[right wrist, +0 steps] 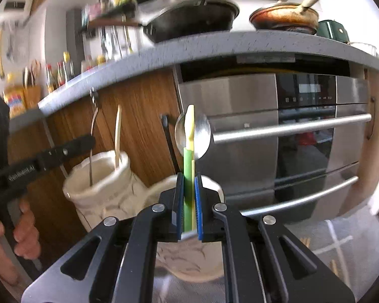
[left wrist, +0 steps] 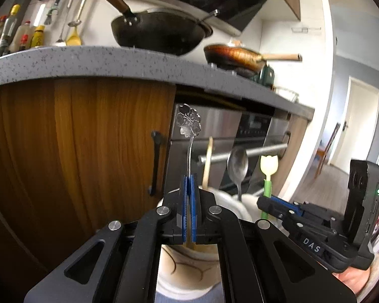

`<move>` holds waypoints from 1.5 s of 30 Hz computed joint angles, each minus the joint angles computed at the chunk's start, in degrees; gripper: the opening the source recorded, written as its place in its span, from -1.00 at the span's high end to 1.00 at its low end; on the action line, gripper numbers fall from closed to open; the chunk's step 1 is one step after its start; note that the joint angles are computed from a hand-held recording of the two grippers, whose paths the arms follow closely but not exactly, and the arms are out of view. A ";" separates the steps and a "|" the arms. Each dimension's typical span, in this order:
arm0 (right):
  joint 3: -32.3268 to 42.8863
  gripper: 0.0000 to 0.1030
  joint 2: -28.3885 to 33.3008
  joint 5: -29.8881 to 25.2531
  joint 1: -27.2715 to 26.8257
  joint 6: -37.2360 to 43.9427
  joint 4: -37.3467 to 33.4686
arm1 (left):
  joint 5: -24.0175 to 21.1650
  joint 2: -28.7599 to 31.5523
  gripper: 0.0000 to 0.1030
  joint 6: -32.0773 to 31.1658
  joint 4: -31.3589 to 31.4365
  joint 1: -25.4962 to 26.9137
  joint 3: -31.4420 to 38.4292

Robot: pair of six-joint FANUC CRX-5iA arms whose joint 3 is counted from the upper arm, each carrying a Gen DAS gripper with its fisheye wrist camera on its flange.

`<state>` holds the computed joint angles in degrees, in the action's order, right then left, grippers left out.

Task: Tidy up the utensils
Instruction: 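Carry the flower-handled spoon with the left tool while the right carries the green utensil to the holder, then open the left tool over the larger pot while the right tool releases into the smaller pot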

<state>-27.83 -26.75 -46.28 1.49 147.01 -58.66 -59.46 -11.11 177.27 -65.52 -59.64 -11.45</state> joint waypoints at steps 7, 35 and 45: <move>-0.43 0.85 -1.09 4.89 15.01 -23.99 24.89 | 1.39 1.07 0.96 -14.27 12.66 5.37 2.96; 1.35 0.73 2.10 3.68 20.65 -36.12 35.89 | -3.08 5.26 0.96 -26.41 24.24 11.84 8.49; 1.98 0.16 -1.86 -0.61 13.85 -28.76 27.71 | -5.10 3.72 0.35 -21.36 19.69 6.86 8.38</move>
<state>-25.85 -28.61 -46.89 15.34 118.25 -30.95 -64.56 -7.39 155.92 -45.83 -52.78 -3.07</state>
